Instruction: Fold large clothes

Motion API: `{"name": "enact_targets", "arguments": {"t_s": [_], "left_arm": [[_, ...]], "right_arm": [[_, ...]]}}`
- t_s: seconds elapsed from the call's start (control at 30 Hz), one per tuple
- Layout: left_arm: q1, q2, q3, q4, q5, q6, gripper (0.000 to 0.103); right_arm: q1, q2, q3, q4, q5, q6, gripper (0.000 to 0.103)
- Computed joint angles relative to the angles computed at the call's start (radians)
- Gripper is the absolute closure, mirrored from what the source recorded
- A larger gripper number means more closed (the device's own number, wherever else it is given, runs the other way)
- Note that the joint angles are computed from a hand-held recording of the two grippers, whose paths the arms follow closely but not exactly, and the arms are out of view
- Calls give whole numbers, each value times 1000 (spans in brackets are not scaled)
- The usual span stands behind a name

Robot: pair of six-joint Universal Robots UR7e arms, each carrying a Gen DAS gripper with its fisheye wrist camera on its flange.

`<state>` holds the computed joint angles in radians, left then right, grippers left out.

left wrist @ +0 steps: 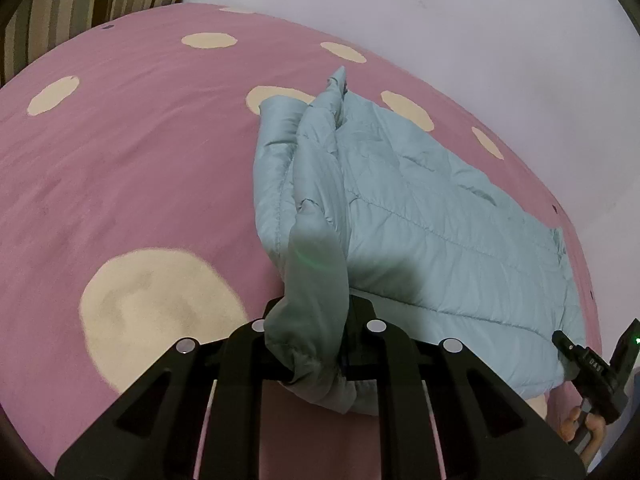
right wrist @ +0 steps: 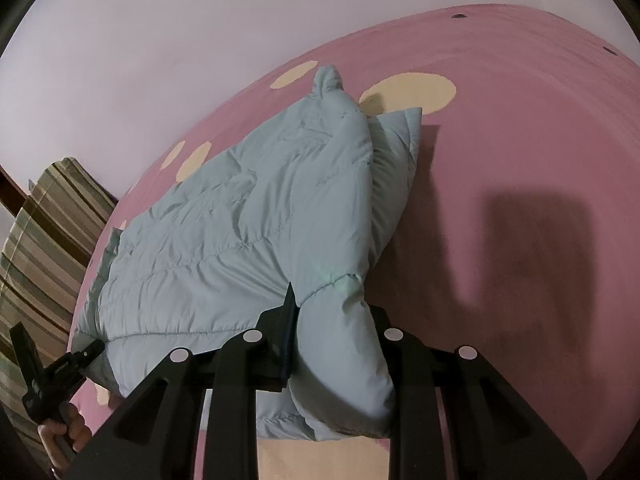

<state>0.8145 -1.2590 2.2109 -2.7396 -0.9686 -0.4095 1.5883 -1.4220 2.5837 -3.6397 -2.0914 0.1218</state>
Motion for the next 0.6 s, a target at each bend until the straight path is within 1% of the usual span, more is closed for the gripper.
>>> {"name": "enact_targets", "arguments": {"t_s": [0.3, 0.6], "left_arm": [[-60, -151, 112, 92, 25, -63, 90], [-103, -282, 188, 178, 25, -124, 90]], "right_arm": [[49, -54, 73, 20, -24, 35, 79], [105, -52, 109, 16, -59, 76, 79]]}}
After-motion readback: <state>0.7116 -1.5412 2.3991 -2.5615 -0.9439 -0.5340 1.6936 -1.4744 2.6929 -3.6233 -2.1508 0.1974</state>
